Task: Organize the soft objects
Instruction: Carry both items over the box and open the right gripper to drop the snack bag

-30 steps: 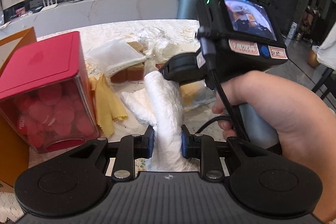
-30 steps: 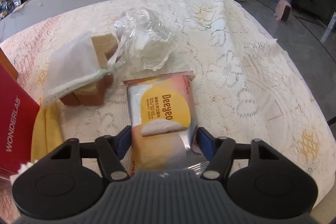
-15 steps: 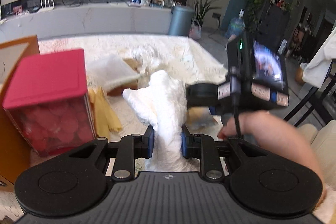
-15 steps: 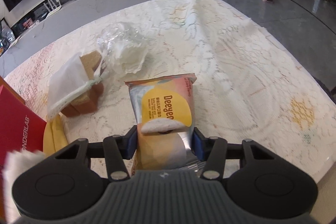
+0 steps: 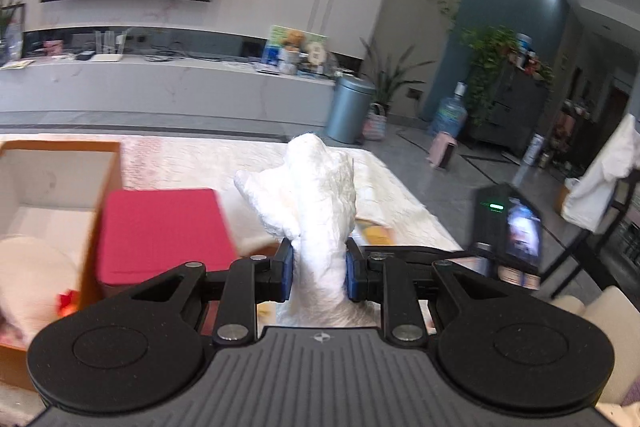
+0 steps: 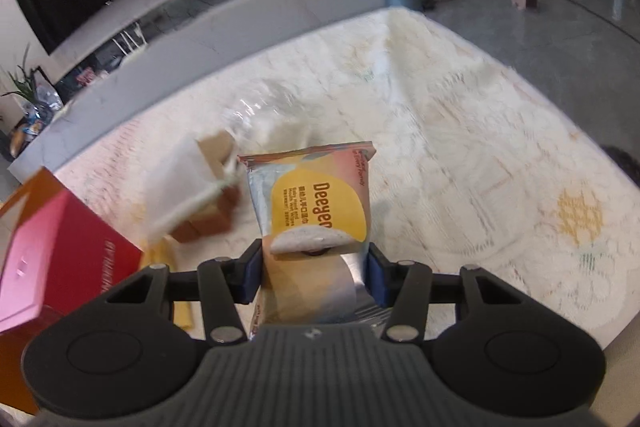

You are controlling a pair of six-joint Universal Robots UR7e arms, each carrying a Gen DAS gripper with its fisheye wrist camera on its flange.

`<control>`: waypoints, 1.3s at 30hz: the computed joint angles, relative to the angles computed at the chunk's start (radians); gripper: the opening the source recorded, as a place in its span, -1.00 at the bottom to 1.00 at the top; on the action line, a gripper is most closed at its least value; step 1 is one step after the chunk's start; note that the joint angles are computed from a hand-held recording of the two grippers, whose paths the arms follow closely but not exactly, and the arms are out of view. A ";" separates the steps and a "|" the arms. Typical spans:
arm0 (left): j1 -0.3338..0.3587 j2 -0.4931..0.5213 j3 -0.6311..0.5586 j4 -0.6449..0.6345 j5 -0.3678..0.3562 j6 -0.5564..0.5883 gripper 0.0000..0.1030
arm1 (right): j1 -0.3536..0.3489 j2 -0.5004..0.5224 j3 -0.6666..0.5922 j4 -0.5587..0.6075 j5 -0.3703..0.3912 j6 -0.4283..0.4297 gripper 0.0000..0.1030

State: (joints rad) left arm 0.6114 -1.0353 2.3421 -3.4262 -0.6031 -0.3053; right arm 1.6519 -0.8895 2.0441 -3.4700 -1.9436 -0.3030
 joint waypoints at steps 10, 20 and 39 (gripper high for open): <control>-0.039 -0.185 0.078 0.039 0.151 0.031 -0.46 | 0.063 -0.081 0.085 -0.097 0.248 -0.004 0.00; -0.051 -0.305 0.121 0.030 0.314 0.098 -0.46 | 0.304 0.019 0.045 -0.176 0.191 -0.093 0.00; 0.174 -0.460 0.188 -0.132 0.300 0.197 -0.47 | 0.501 0.461 -0.303 -0.107 -0.081 -0.085 0.00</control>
